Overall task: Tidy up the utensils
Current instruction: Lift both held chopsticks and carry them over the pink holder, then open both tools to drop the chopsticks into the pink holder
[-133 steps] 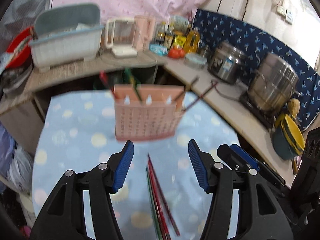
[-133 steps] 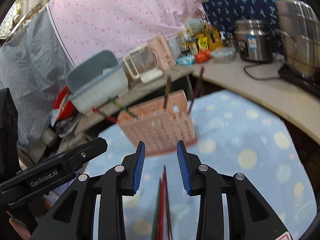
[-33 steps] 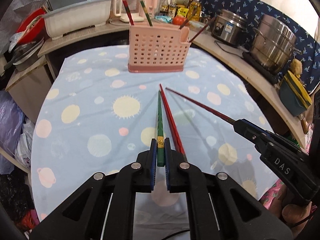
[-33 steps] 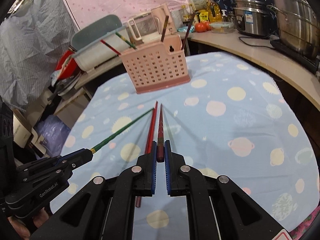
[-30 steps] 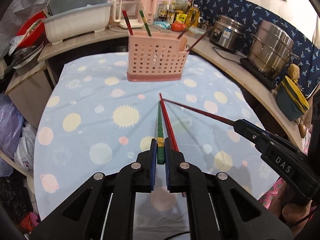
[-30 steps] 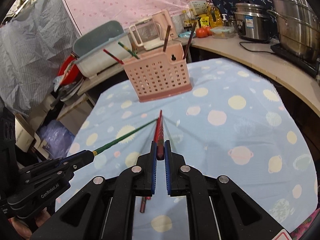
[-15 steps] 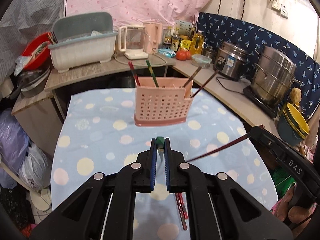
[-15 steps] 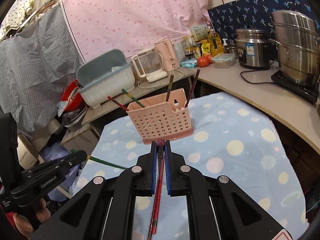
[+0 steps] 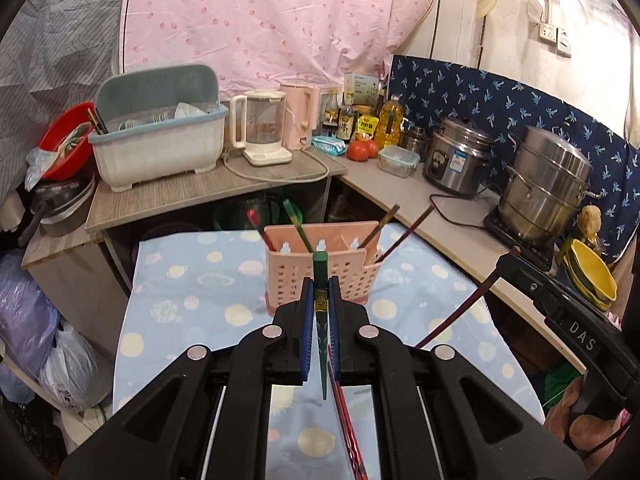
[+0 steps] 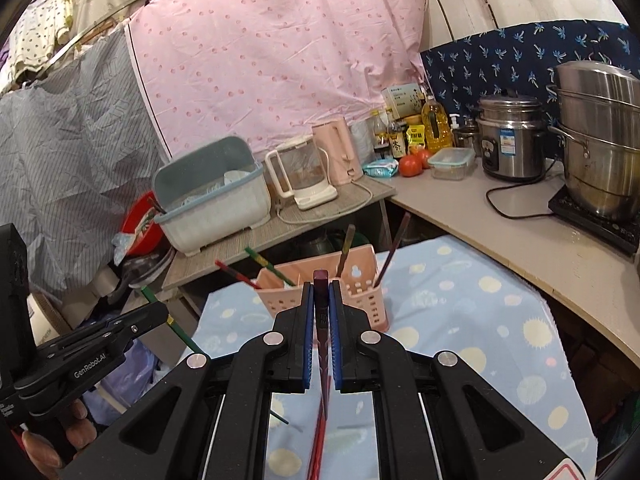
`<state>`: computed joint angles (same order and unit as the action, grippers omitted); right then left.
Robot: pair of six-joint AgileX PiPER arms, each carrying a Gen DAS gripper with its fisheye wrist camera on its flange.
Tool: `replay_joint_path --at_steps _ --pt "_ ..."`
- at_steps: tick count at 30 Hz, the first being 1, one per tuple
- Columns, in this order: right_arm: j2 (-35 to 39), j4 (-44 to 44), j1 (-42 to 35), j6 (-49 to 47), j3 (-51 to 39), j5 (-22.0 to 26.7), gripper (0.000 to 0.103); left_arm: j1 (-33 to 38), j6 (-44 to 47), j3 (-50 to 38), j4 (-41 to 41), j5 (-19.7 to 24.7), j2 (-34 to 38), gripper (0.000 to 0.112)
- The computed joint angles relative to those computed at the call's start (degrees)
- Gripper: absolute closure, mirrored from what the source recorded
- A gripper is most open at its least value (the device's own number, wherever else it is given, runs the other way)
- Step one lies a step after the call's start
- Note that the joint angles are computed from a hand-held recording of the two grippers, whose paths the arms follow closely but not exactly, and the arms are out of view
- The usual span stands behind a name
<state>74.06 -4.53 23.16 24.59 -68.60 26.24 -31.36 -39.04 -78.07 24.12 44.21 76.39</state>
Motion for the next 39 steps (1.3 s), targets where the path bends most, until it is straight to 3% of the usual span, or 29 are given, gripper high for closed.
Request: replay_joint_path --at_steps 7,23,27,39 --pt "5.97 2.96 -2.62 -3.36 -10.70 0.79 0.096 3.04 4.39 -10.92 -1.59 0.94 5.14 0.106" --pt "25.49 3.31 -4.53 -4.54 -41.23 6.90 0.096 10.38 14.21 -42.65 -4.18 8.01 23.17 0.106" --pt "29.80 3.67 -4.44 -4.68 -46.07 8.00 0.096 12.28 15.94 -46.09 -6.57 8.31 26.39 0.106" --pt "38.51 2.19 -2.60 -4.63 -52.51 11.96 0.095 14.01 17.12 -43.93 -9.49 6.19 29.06 0.105"
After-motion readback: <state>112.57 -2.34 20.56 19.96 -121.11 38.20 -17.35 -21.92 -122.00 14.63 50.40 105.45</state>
